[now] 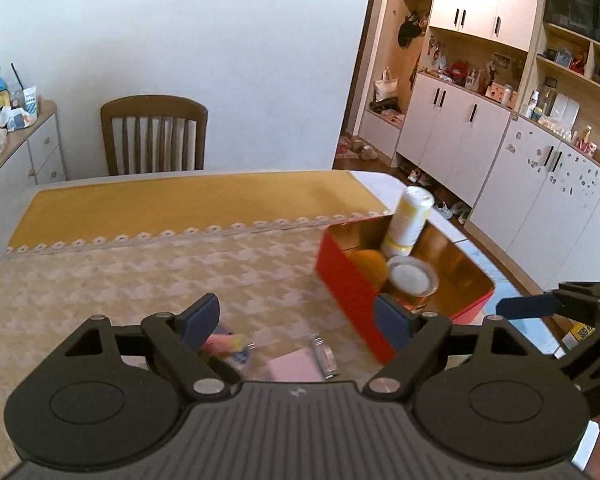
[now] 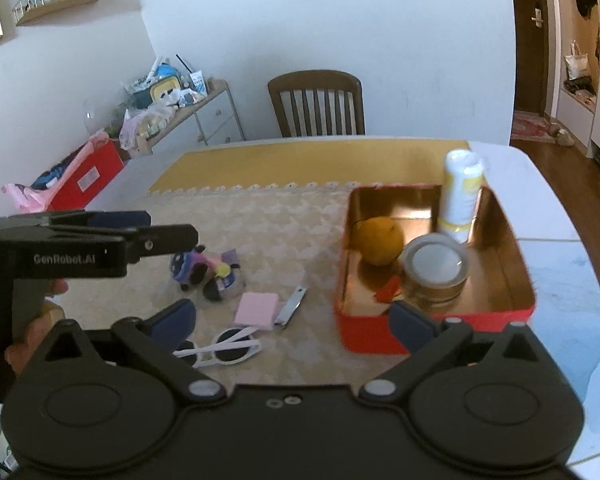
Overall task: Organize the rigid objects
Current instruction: 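Withdraw both tools from the red tin toward the remaining objects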
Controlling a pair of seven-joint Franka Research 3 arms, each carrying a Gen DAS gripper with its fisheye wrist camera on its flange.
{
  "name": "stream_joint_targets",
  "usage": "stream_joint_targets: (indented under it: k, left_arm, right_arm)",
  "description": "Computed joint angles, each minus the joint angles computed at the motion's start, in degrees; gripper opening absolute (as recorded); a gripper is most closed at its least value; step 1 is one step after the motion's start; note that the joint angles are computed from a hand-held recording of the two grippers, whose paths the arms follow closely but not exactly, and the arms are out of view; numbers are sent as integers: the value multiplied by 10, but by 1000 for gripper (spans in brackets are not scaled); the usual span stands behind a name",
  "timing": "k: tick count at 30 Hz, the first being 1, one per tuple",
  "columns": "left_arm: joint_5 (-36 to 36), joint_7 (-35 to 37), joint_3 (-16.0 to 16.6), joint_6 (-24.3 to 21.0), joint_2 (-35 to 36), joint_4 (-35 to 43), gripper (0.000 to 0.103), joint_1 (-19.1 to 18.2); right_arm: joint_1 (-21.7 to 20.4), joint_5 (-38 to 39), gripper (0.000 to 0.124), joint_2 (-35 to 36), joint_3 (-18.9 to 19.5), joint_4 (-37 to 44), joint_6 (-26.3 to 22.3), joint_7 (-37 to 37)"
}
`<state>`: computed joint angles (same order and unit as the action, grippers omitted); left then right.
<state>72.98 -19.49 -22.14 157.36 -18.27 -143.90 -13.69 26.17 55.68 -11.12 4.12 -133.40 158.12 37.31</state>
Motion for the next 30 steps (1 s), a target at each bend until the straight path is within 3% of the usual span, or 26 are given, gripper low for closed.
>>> stream_joint_targets:
  k: [11,16,19,27,30]
  left_arm:
    - [32,-4,21,51,-43,-84,84,42]
    - [78,-25,29,74,-26,-91,84,65]
    - [104,-31,40,79,-11,-89,85,66]
    - [179,-57,71,79,38,-69,85,53]
    - [202,-75,83,83,49,-63,84,48]
  right_arm:
    - [30,-121,103,25,55,-25,74,187]
    - [32,-222,103,54,73,-17,96,314]
    - [22,-333,102,70,87,-15,111,428]
    - [25,-535,99,111,79,7,99,636]
    - [32,-556,97,124,71,18,88,686]
